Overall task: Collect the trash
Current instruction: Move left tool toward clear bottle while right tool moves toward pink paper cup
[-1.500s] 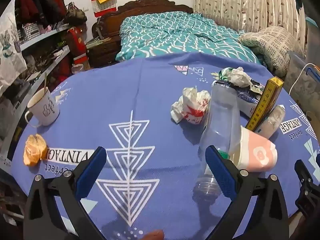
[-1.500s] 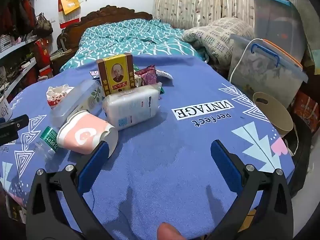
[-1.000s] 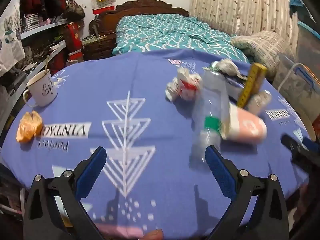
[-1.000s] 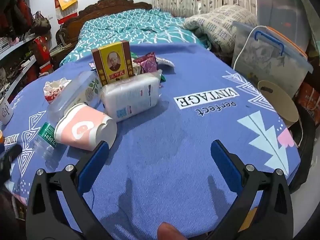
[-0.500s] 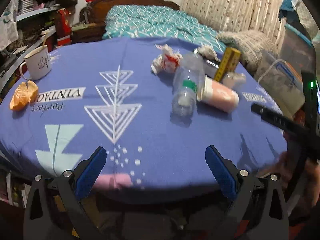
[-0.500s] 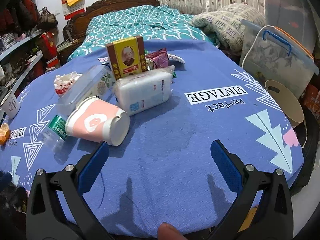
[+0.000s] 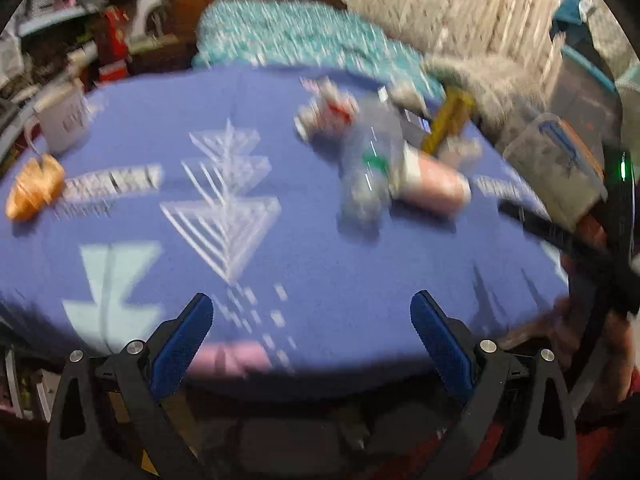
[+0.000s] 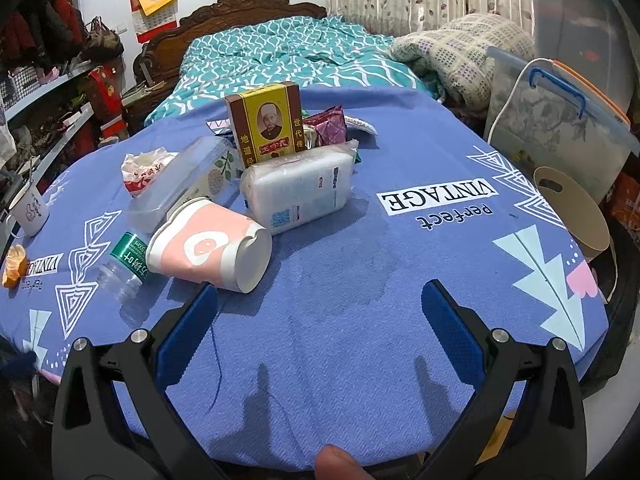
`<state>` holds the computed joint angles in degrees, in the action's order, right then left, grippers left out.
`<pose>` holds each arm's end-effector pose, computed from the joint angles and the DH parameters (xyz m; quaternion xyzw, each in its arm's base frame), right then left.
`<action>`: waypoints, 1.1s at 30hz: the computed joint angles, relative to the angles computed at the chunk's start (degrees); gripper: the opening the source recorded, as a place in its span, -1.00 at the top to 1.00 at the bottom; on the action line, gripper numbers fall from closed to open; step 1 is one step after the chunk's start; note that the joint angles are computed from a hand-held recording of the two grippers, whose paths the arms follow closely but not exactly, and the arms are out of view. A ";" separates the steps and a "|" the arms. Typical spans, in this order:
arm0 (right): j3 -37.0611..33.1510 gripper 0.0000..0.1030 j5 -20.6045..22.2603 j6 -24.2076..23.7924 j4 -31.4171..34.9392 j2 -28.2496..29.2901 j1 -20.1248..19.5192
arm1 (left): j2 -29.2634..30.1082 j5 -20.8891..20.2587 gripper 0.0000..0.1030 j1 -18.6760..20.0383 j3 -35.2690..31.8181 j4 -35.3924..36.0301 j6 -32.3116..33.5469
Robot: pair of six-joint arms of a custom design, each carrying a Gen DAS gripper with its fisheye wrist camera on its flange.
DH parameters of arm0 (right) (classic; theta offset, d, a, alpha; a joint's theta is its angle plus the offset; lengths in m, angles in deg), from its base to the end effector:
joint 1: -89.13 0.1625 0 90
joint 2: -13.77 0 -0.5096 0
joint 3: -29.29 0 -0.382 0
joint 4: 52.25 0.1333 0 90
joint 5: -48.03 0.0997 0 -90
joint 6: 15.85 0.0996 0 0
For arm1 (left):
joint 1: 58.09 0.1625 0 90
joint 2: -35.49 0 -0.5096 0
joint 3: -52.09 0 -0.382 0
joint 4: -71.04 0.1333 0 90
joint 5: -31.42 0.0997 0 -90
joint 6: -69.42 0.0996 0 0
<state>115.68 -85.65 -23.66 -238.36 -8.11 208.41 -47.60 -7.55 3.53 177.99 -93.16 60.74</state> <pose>0.4279 -0.6313 -0.0015 0.1880 -0.8790 0.3150 0.3046 -0.0329 -0.5043 0.4073 0.0338 0.8760 -0.3633 0.3156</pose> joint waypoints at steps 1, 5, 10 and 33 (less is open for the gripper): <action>0.01 -0.94 0.12 0.09 0.17 -0.03 -0.01 | 0.48 1.47 -0.84 -0.25 -0.21 -3.09 1.75; 0.68 -0.94 0.86 0.36 -0.83 -0.34 -0.08 | 4.92 10.05 -0.84 -1.60 -2.98 -15.77 11.92; 3.28 -0.94 3.71 0.15 -5.91 -1.02 -0.11 | 8.81 10.65 -0.84 -0.91 -8.71 -20.17 18.84; 7.93 -0.51 21.22 -1.54 -4.10 -4.50 -2.86 | 12.67 13.36 -0.84 1.04 -12.03 -10.89 17.75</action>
<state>123.61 -64.43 -25.20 -242.45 -12.61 205.56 -34.93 5.81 4.57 165.96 -104.04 78.49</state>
